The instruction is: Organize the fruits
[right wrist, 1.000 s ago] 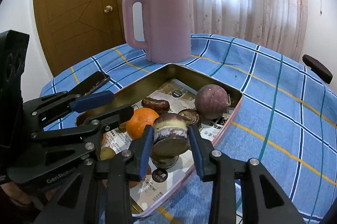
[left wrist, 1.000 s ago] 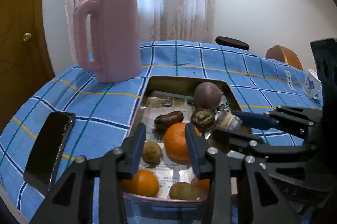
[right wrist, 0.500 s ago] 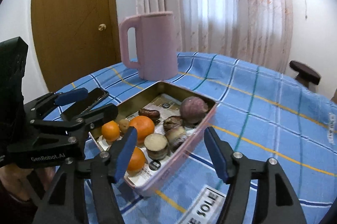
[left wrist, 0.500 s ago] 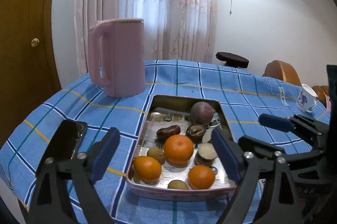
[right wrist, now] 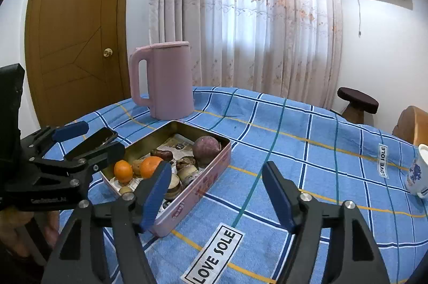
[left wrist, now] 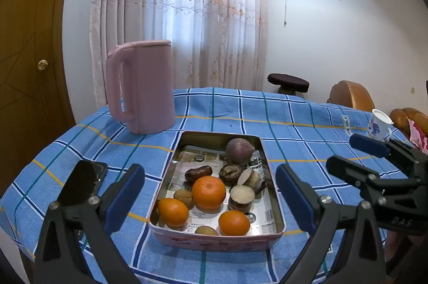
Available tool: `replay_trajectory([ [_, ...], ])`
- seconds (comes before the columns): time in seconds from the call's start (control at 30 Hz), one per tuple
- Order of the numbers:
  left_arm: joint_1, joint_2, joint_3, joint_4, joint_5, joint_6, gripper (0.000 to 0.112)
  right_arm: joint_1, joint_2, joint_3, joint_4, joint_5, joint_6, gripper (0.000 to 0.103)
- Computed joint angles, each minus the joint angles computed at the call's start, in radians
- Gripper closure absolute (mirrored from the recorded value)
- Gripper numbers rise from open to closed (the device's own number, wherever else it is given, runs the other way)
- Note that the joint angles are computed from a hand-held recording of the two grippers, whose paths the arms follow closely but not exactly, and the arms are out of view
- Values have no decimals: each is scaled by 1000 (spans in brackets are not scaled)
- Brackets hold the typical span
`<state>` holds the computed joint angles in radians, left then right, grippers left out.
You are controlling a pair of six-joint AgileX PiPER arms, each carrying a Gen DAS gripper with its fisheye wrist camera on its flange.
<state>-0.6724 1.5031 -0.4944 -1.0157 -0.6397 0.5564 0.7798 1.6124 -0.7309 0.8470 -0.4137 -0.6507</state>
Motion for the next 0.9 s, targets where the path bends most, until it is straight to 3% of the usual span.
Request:
replay_trajectory([
  [0.9,-48,10,-18,-84,-7,71,9,2,-43,58,-43,-32,67,28],
])
